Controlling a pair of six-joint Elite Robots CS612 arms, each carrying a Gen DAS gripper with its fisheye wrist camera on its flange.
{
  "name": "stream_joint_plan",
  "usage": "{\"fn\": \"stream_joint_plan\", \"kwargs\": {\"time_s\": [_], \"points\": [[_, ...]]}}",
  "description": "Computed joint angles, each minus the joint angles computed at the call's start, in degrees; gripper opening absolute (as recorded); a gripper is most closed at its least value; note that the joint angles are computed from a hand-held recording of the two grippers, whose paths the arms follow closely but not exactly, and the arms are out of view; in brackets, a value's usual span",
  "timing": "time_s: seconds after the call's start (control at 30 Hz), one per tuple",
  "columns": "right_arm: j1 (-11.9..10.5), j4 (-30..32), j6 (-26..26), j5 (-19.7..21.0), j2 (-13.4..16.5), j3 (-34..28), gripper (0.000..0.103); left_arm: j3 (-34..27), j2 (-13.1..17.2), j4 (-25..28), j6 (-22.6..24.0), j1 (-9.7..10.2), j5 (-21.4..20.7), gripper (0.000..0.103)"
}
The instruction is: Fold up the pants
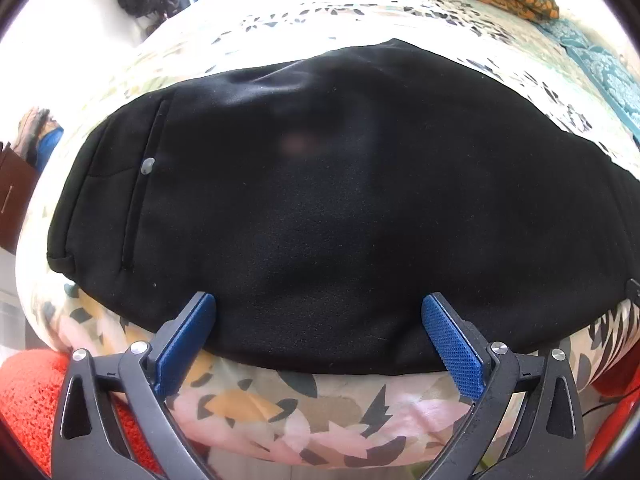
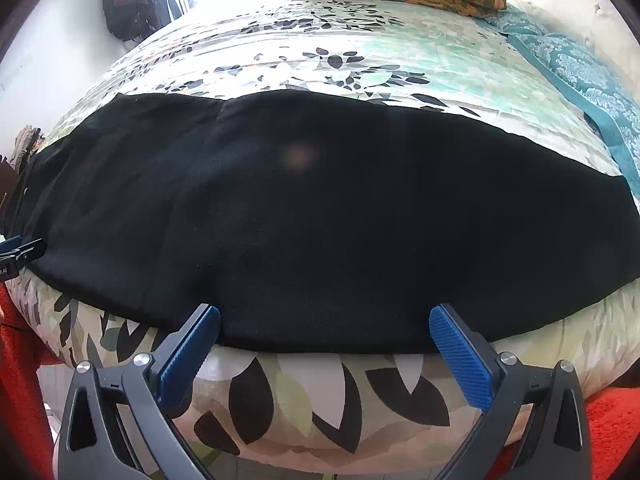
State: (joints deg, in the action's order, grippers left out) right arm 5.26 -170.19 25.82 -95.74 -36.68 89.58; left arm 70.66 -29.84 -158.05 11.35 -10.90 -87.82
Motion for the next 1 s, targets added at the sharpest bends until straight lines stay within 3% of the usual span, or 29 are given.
{"fn": "stream_joint_plan", "kwargs": {"time_s": [0.2,0.33,0.47,0.57,0.67,0.77,0.83,1.0], "points": [[0.09,-1.01,0.31,-0.13,0.19,0.04,0.103,2.18,-0.29,-4.2,0.06,-0.19,0.63,0.103],[-0.16,-1.38,-0.18,0.57,-0.11,0.43,0.103,2.46,-0.86,-3.55,-0.7,0.02,-0.02,0.102],[-0.58,-5.91,1.9,0.75,-1.54,2.9,0.103,5.89,-2.94,-8.21,-1.31,0.47,-3.83,0.102],[-0.33,-9.56,2.16,-1.3,-2.12,4.24,0.103,9.3,-4.41,-14.37,3.05,0.13,-7.45,0.102],[-0.14,-7.7,1.82,-2.22,-1.92,3.48,0.103,11.56,-4.8,-18.29,10.39,-1.37,-6.75,0.102],[-0.38,-2.69,2.62,-1.22,-1.41,2.07,0.103,11.15,-4.02,-14.58,14.89,-2.52,-3.29,0.102],[-0.8,-0.33,3.34,-0.05,-1.24,1.73,0.103,9.5,-3.18,-8.66,13.99,-2.66,-0.7,0.103],[-0.52,-4.58,4.35,-1.92,-2.18,3.65,0.103,10.82,-4.8,-10.97,11.3,-1.27,-6.09,0.102]]}}
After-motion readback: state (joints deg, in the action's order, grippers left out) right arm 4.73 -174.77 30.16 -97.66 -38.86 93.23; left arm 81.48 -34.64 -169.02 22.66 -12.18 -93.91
